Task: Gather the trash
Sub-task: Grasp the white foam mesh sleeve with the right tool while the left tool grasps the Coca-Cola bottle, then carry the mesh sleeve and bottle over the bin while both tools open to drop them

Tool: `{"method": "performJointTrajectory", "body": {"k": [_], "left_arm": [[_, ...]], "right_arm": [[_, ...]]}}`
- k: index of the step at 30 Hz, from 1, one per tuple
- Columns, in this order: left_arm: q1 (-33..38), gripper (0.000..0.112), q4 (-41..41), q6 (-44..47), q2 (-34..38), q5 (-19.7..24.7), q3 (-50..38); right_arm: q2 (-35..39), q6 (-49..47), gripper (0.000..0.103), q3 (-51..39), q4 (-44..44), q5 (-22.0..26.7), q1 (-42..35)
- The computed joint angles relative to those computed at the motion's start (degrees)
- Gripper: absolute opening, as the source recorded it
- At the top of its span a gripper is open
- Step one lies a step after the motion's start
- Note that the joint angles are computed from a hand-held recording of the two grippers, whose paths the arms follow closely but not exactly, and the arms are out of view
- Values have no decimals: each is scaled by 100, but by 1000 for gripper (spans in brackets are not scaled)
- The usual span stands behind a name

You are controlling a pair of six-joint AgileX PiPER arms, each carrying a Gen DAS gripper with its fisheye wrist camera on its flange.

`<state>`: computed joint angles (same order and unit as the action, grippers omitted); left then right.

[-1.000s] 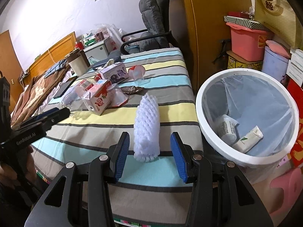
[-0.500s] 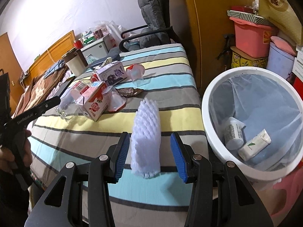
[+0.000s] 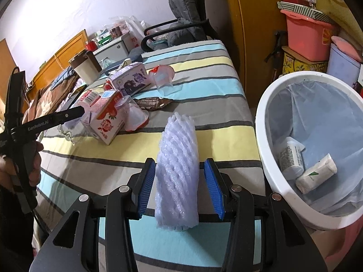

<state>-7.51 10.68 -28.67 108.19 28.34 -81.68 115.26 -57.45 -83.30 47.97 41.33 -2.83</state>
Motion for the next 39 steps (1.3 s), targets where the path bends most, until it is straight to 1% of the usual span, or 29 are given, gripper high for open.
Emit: {"method": "performJointTrajectory", "body": {"k": [2,4,9,11,12,16,19,22,25,30,39], "left_arm": [[49,67,-392,371,165,226,-257],[100,67,-643,552,316,435,-484],[166,67,-891,653,449,540,-643],[173,63,-908,642,452,483,-615],[165,62,-876,597,426,444,-567],[103,61,-585,279,192,174,-177],[67,61,-391,42,-22,-11,147],[-84,61,250,-600,-342,-201,570],[-154,61,492,-935,-634,-363,925],[-352,61,1079,-1628,-1035,-438,1341],[-923,61,2141,-2866,-1624,-324,1746]], "right_arm": [[45,57,47,-38,-37,39,-10],[59,58,47,-51,-36,59,-22],[51,56,47,-39,-35,52,-19],[50,42,43,-39,-32,52,-20],[56,27,37,-41,-26,57,-21],[57,-34,31,-28,23,86,-29],[20,-118,29,34,116,66,-43],[-32,-204,28,102,201,66,-55],[-116,-319,28,203,306,61,-77],[-287,-560,28,395,519,59,-121],[-589,-956,28,692,922,84,-255]]}}
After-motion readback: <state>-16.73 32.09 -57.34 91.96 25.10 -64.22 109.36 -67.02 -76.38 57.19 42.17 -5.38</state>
